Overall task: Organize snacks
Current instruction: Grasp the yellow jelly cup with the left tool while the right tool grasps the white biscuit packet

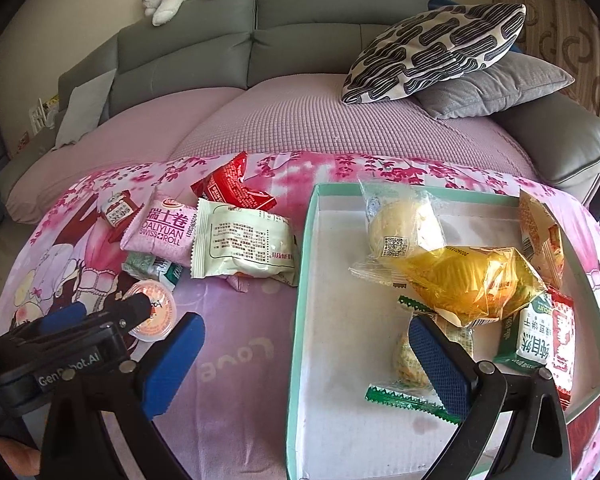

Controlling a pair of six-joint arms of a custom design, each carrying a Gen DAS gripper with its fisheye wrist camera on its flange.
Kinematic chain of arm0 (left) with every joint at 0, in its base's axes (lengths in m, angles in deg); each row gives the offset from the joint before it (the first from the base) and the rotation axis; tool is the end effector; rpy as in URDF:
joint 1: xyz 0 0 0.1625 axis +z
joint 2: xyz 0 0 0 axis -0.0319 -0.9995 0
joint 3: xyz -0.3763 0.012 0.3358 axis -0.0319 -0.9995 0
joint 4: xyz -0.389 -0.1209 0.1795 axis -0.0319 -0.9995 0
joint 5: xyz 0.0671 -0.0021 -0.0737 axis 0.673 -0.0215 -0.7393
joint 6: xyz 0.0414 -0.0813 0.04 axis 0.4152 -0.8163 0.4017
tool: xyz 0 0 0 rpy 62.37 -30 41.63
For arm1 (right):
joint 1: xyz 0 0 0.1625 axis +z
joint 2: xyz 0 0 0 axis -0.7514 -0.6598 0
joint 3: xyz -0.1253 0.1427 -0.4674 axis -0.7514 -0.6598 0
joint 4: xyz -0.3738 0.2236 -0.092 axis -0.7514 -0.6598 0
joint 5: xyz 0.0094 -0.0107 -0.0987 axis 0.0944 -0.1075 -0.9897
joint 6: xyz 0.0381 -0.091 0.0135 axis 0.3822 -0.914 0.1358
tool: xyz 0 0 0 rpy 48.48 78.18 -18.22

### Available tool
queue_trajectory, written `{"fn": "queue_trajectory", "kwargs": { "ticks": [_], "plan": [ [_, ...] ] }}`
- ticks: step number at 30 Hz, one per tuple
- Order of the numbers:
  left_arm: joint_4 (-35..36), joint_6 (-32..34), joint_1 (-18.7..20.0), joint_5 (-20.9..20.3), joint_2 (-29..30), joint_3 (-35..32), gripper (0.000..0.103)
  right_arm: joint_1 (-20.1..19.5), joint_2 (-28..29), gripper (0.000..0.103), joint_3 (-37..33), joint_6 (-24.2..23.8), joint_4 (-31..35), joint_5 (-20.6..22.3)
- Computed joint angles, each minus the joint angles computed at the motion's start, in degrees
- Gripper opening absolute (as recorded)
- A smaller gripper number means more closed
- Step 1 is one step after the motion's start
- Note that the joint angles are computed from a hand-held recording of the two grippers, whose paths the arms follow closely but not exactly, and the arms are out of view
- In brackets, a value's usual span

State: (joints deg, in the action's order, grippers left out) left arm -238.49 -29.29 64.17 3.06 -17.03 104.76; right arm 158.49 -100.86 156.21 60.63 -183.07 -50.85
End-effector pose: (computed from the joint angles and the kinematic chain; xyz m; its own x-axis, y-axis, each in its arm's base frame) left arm -0.0723 -0.6037 0.1956 -0.7526 -0.4302 -0.4985 0.0444 0.7222 -0.6903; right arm 0.3159 -0.6425 0.0196 -0.6974 -0.3552 0.6225 -0.6173 0.7390 -0.2699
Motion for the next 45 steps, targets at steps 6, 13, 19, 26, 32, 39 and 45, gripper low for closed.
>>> {"fn": "queue_trajectory", "kwargs": {
  "ticks": [6, 13, 19, 26, 32, 39, 45],
  "plan": [
    [0.3, -0.18, 0.85, -2.66, 0.75, -0.83, 0.07, 0.0, -0.02, 0.095, -0.5, -0.36, 0.62, 0.28],
    [-2.95, 2.15, 1.61, -5.27, 0.75, -1.01, 0.052, 0.61, 0.97, 0.089, -1.95, -2.49, 0.93, 1.14],
    [-4.54, 2.76, 2.01, -6.8, 0.47, -0.8, 0.04, 1.19, 2.65, 0.082, -4.74, -3.57, 2.61, 1.33],
    [-3.18, 0.59, 2.32, -5.97, -0.83, -0.12, 0.04, 1.7, 4.32, 0.078, -7.94, -4.49, 6.82, 3.12],
    [-1.69, -0.1, 2.57, -5.72, -1.63, 0.09, 0.04, 2.23, 6.0, 0.074, -10.59, -6.12, 10.81, 2.88],
    [-1.42, -0.37, 2.74, -5.98, -2.1, 0.2, 0.04, 2.5, 7.6, 0.063, -12.64, -7.43, 12.5, -1.86],
    [-1.43, -0.78, 2.87, -6.12, -2.39, 0.32, 0.04, 2.12, 6.83, 0.053, -12.49, -7.05, 10.78, -2.28]
  ]
}}
